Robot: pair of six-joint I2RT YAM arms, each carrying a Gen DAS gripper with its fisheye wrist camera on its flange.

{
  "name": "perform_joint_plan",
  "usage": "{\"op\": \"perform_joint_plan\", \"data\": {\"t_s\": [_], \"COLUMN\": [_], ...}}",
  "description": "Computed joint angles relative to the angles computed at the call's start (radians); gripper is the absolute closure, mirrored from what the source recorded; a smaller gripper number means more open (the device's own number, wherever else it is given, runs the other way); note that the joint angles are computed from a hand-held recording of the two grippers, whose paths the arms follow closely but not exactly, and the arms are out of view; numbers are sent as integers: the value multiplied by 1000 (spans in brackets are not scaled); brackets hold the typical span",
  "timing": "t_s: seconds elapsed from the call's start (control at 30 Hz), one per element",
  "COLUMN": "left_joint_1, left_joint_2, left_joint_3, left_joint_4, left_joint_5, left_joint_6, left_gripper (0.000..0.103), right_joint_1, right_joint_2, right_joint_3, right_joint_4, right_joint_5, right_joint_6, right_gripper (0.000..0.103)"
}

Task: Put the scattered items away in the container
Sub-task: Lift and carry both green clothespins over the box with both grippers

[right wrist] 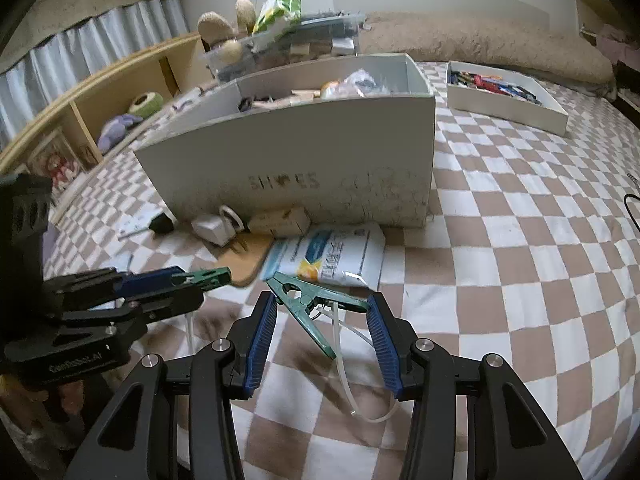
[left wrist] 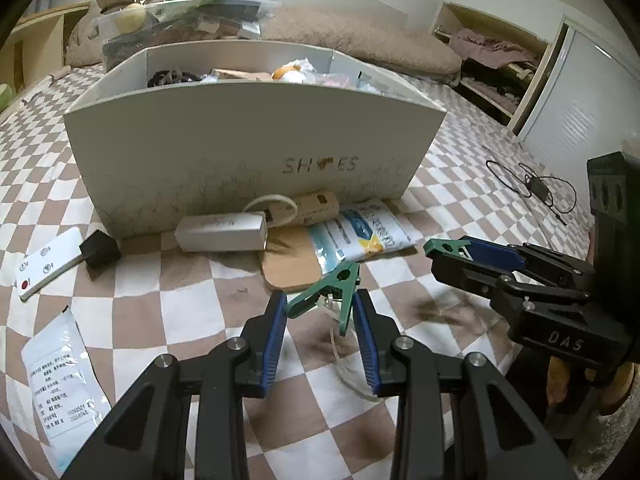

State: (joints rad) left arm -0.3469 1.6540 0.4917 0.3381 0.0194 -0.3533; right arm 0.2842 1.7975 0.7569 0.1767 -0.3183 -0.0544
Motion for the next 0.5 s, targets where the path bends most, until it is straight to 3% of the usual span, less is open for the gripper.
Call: {"op": "perform_joint_plan", "data": {"t_s": [0.5], "left_joint_1": [109], "left_joint_2": [-155], "left_joint_3": [112], "left_joint_4": [-110], "left_joint_5": [12], "left_joint_6": [64], "left_gripper": [69], "right_joint_1": [-7], "right_joint_2": [-74], "right_joint_3": [132], "right_joint_4": [-48], "right_joint_5": [-47], "right_joint_6": [43], "right_gripper": [55]}}
